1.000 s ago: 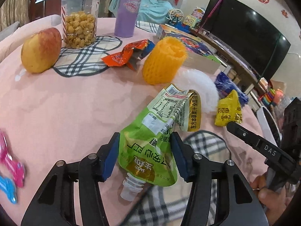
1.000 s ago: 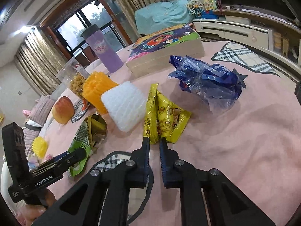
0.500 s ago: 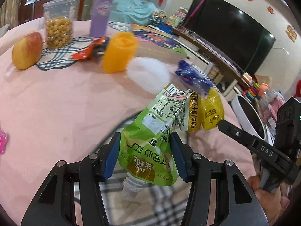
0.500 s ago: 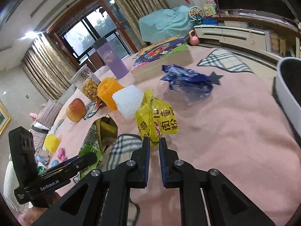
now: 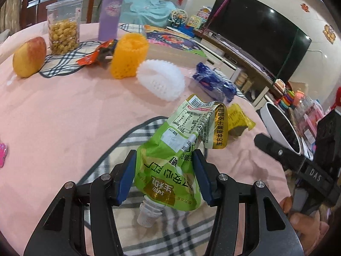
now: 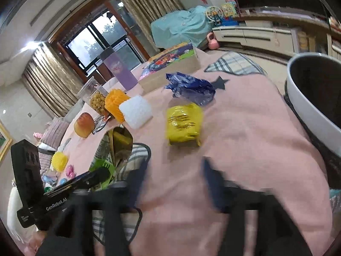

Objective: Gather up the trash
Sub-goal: 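Grasp the green spouted pouch with the left tool while the right tool grasps the yellow snack bag, then carry the green pouch and yellow bag over the bin and release both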

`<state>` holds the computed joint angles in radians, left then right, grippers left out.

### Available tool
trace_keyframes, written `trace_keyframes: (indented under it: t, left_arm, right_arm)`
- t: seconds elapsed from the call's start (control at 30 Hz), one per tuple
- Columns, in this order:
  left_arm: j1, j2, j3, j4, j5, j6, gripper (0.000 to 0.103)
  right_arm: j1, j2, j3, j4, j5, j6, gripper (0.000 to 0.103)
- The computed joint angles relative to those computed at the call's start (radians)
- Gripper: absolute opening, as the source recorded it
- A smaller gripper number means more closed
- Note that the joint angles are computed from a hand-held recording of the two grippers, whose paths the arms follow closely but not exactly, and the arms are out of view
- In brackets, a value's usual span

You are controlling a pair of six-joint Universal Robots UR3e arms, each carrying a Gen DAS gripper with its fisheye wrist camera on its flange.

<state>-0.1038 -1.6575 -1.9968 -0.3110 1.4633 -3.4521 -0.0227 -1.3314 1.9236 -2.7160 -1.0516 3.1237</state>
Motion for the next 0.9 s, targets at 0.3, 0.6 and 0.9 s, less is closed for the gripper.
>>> trace_keyframes:
  t: [0.3, 0.6, 0.9]
  left_arm:
    - [0.025, 0.009, -0.039, 0.013, -0.022, 0.004, 0.052]
    - [-0.006, -0.019, -0.006, 0.011, -0.023, -0.008, 0.052]
    - [-0.105, -0.101, 0.125, -0.028, 0.010, -0.027, 0.052]
  right_arm:
    - [0.107, 0.218, -0.234, 0.011, -0.157, 0.029, 0.079]
    - [0.054, 0.187, -0.171, -0.009, -0.104, 0.029, 0.030]
    - [-0.065, 0.001, -0.001, 0.010, -0.020, -0.018, 0.030]
